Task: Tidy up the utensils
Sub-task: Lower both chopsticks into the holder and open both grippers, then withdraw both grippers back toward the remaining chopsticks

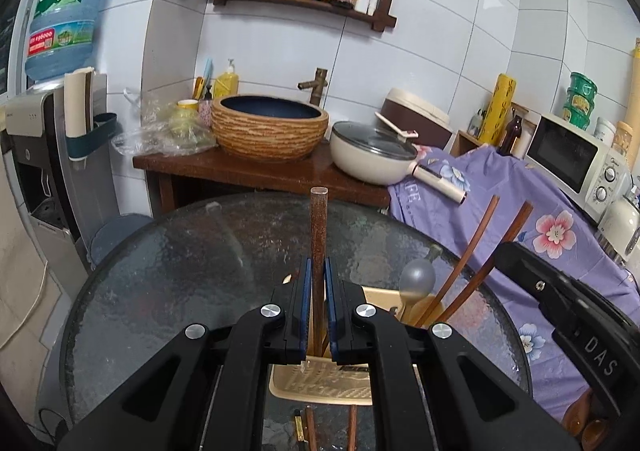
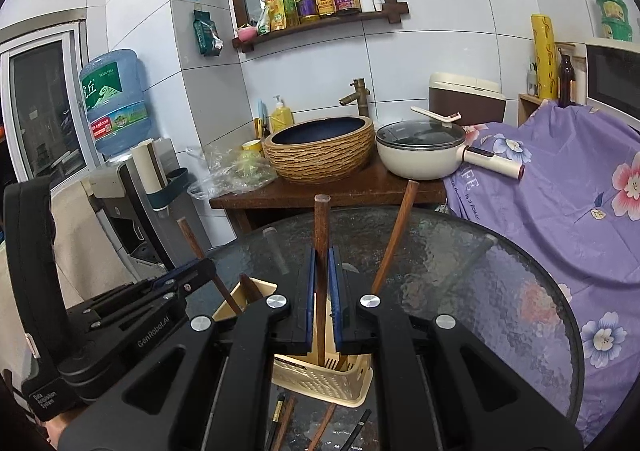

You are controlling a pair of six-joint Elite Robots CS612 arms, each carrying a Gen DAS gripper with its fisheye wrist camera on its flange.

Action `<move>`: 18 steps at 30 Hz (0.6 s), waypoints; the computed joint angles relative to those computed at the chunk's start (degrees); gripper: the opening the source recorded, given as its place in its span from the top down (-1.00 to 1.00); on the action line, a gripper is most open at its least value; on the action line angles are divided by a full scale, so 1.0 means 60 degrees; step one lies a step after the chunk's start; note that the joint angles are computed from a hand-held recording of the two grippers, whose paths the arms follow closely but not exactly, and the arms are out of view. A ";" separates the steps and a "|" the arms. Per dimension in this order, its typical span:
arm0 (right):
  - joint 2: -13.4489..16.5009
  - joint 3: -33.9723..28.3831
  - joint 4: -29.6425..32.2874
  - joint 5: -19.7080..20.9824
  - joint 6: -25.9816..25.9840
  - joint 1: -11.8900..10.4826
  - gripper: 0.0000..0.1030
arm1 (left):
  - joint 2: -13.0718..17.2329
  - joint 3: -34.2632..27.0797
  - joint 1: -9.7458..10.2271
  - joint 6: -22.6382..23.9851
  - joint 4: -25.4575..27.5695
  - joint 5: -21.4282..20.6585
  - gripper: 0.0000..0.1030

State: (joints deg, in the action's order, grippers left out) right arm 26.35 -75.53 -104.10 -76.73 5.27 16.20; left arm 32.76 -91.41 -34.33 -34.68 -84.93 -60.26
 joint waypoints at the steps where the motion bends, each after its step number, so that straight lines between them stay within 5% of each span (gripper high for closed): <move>1: 0.0011 -0.0003 0.0026 -0.0025 -0.0005 0.0003 0.86 | 0.0010 0.0011 0.0008 -0.0021 0.0064 -0.0051 0.87; 9: 0.0106 -0.0070 0.0095 -0.0190 -0.0158 0.0001 0.83 | 0.0085 -0.0052 -0.0033 0.0187 -0.0096 -0.0086 0.83; 10: 0.0128 -0.0100 0.0077 -0.0216 -0.0165 0.0002 0.74 | 0.0090 -0.0068 -0.0033 0.0201 -0.0095 -0.0105 0.75; 12: 0.0235 -0.0261 0.0022 -0.0204 -0.0081 -0.0021 0.27 | 0.0141 -0.0181 -0.0056 0.0245 -0.0108 -0.0091 0.13; 13: 0.0305 -0.0369 -0.0020 -0.0204 -0.0038 -0.0033 -0.03 | 0.0197 -0.0269 -0.0086 0.0264 -0.0188 -0.0013 -0.01; 18: 0.0705 -0.0999 0.0037 -0.0454 -0.0244 -0.0046 -0.05 | 0.0487 -0.0760 -0.0259 0.0452 -0.0185 0.0174 -0.29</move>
